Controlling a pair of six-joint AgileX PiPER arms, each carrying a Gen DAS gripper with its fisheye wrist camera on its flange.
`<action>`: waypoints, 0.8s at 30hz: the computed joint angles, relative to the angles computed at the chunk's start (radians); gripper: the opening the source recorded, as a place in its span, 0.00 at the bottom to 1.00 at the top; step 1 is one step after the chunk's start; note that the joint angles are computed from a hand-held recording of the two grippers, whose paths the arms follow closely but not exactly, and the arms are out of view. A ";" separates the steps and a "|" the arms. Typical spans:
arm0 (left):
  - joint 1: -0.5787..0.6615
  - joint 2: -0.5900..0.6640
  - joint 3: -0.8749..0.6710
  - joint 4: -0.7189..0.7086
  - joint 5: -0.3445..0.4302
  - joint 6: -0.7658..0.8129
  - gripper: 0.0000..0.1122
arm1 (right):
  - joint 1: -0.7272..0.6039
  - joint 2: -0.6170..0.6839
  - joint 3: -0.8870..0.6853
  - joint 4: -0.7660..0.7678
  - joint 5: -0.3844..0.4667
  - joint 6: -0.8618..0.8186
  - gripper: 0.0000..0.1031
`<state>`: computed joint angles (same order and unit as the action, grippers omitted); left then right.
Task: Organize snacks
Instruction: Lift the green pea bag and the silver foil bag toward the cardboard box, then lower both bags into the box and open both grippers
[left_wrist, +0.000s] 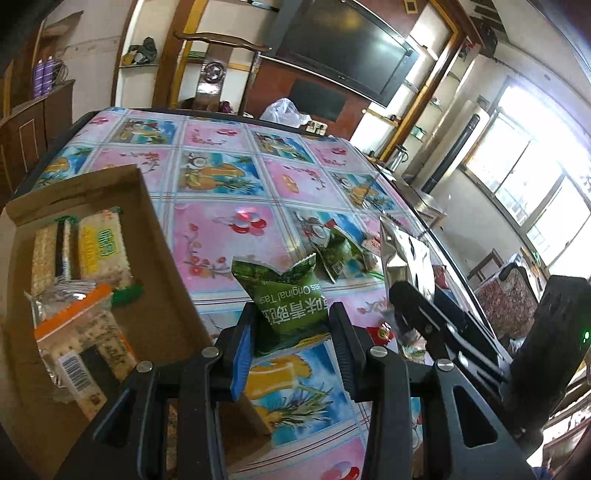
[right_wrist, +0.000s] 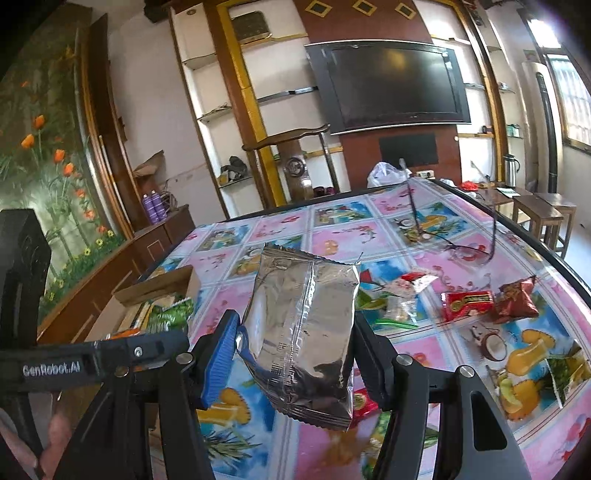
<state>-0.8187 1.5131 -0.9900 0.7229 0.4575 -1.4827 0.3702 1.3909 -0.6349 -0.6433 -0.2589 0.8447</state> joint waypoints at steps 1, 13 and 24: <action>0.003 -0.006 0.007 0.001 -0.001 -0.003 0.34 | 0.006 0.001 0.000 0.008 -0.001 -0.010 0.63; 0.033 -0.110 0.098 0.068 0.006 -0.091 0.34 | 0.119 0.004 0.008 0.284 -0.001 -0.311 0.63; 0.072 -0.202 0.176 0.093 0.016 -0.132 0.34 | 0.222 0.007 0.012 0.488 -0.008 -0.526 0.63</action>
